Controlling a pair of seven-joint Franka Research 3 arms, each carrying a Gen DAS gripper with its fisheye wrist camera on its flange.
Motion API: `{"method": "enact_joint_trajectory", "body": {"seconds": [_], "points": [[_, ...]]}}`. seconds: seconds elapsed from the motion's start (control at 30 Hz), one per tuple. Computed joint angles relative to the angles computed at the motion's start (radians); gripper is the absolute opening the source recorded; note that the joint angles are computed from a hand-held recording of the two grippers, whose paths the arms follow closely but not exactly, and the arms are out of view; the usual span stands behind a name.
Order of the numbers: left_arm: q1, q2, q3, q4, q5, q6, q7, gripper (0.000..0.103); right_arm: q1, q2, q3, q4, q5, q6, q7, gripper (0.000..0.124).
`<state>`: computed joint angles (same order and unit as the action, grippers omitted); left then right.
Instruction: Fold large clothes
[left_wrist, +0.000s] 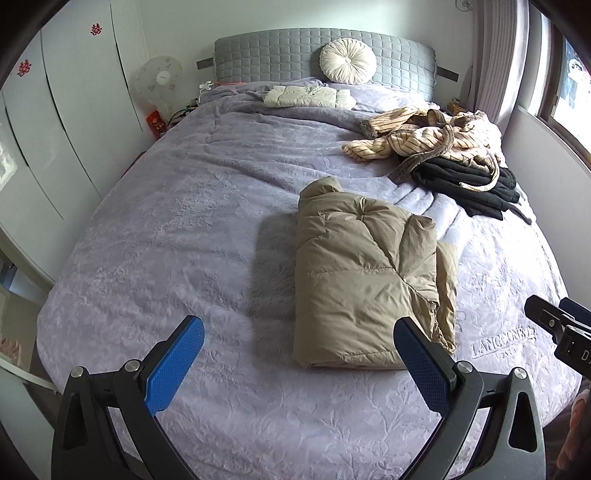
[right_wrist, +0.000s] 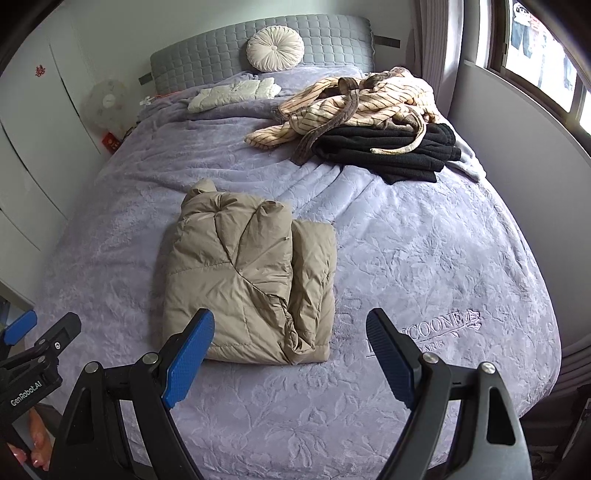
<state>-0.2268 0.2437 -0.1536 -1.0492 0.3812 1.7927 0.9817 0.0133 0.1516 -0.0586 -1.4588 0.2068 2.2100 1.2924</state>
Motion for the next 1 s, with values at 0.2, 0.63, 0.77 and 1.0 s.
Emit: {"method": "enact_joint_trajectory", "body": {"seconds": [0.2, 0.63, 0.77, 1.0], "points": [[-0.003, 0.004, 0.001, 0.008, 0.002, -0.013, -0.005, 0.103, -0.002, 0.005, 0.000, 0.007, 0.003, -0.006, -0.008, 0.086], [-0.002, 0.006, 0.001, 0.008, 0.002, -0.011, -0.005, 0.103, 0.000, 0.003, 0.000, 0.006, 0.001, -0.008, -0.003, 0.086], [0.000, 0.008, 0.001, 0.011, -0.001, -0.012, 0.001, 0.103, 0.000, 0.002, 0.000, 0.005, 0.001, -0.010, -0.002, 0.086], [-0.002, 0.007, 0.001, 0.011, 0.001, -0.014, -0.003, 0.103, -0.002, -0.003, -0.001, 0.001, 0.004, -0.017, -0.011, 0.086]]}}
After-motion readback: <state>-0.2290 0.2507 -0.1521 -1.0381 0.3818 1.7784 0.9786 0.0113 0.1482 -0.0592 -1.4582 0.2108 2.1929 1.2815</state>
